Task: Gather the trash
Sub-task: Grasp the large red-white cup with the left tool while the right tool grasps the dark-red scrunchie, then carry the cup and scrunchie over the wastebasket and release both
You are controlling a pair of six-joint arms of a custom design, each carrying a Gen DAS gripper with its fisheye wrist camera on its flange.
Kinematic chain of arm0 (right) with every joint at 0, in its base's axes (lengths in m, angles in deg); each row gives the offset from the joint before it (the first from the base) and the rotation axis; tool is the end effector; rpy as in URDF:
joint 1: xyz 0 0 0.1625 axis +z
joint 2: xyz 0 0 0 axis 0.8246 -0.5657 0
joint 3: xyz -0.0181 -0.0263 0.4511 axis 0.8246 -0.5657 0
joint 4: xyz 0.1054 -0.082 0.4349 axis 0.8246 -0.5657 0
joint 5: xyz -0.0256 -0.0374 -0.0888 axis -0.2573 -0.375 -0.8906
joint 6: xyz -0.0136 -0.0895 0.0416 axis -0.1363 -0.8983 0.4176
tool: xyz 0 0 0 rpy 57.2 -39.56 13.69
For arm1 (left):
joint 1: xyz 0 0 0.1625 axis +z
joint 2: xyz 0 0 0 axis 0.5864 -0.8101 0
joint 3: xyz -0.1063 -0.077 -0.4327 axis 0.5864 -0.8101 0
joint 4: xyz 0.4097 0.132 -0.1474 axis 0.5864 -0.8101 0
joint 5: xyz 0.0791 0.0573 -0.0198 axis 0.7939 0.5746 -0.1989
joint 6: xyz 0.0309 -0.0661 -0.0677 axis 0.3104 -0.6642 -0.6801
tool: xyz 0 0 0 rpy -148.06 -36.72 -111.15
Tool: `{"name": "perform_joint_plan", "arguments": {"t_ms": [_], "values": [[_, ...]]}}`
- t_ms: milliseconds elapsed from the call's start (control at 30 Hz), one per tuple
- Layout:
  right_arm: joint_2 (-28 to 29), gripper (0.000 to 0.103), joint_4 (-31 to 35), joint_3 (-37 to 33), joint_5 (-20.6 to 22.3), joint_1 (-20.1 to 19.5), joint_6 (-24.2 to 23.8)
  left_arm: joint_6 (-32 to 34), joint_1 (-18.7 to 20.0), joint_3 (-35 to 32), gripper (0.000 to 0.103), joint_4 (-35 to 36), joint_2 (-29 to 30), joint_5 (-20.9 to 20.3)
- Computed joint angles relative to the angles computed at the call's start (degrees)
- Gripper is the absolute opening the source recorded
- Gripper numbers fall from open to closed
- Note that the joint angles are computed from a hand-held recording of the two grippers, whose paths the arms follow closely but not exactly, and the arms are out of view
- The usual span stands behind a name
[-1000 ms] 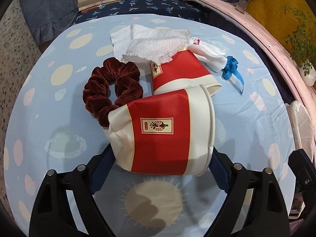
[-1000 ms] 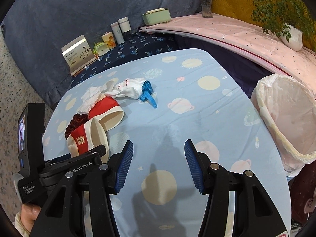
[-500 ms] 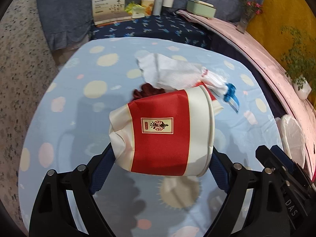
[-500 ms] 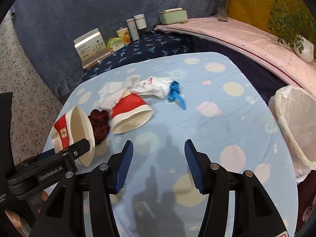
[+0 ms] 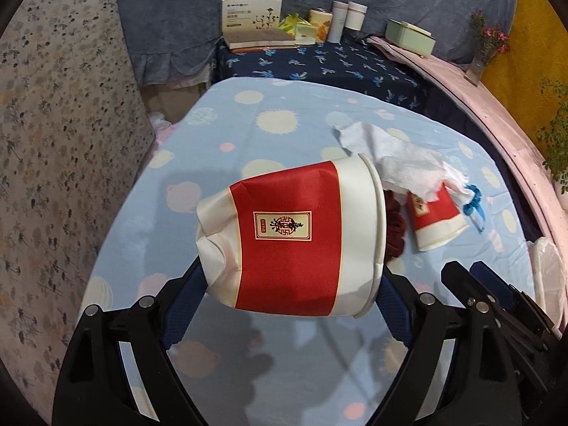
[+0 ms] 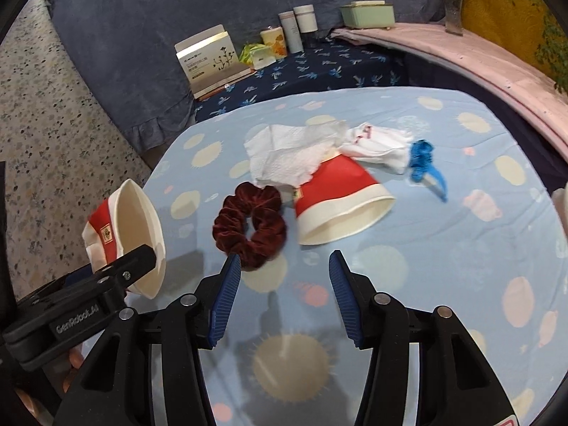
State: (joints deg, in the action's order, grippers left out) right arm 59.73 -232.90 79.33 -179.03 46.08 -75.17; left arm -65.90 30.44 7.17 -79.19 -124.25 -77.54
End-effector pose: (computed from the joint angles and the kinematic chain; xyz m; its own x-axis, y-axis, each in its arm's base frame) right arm 0.2583 -0.7815 0.0006 -0.8355 -0.2724 0.4772 -0.4748 0.7952 -0.3773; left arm -0.0890 -0.7419 0.2149 -0.7312 -0.3360 -0.5937 0.1739 0.7497 -0.6385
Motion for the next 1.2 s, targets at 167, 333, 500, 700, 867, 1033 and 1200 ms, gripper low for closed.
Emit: {"name": "perform_joint_plan", "arguments": {"t_ms": [167,333,500,700,867,1033,1200], "values": [[4.06,0.039,3.33,-5.41,-0.57,0.30,0.96,1.54,1.33,-1.15,0.083,-0.92,0.13,0.27],[7.20,0.037,6.44,-10.30,-0.48,0.06,2.50,2.79,2.40,-2.96,0.083,-1.13,1.03,-0.37],[10.31,0.032,8.73,-14.86,-1.51,-0.21,2.97,3.39,2.87,-3.77,0.083,-1.12,1.68,-1.11],[10.76,0.016,8.99,-15.30,-1.52,-0.50,1.62,3.81,2.90,-4.07,0.083,-1.21,2.12,-1.23],[7.55,0.014,7.19,-10.91,0.74,-0.50,1.66,3.38,2.14,-3.75,0.083,-1.07,2.23,-1.40],[3.28,0.014,2.89,-5.21,2.89,-0.23,1.53,3.41,0.36,-3.40,0.083,-1.08,2.64,-0.82],[-0.96,0.014,-2.20,-0.24,3.30,-0.36,0.79,3.37,-1.77,-3.27,0.083,-1.78,3.01,-2.27]]}}
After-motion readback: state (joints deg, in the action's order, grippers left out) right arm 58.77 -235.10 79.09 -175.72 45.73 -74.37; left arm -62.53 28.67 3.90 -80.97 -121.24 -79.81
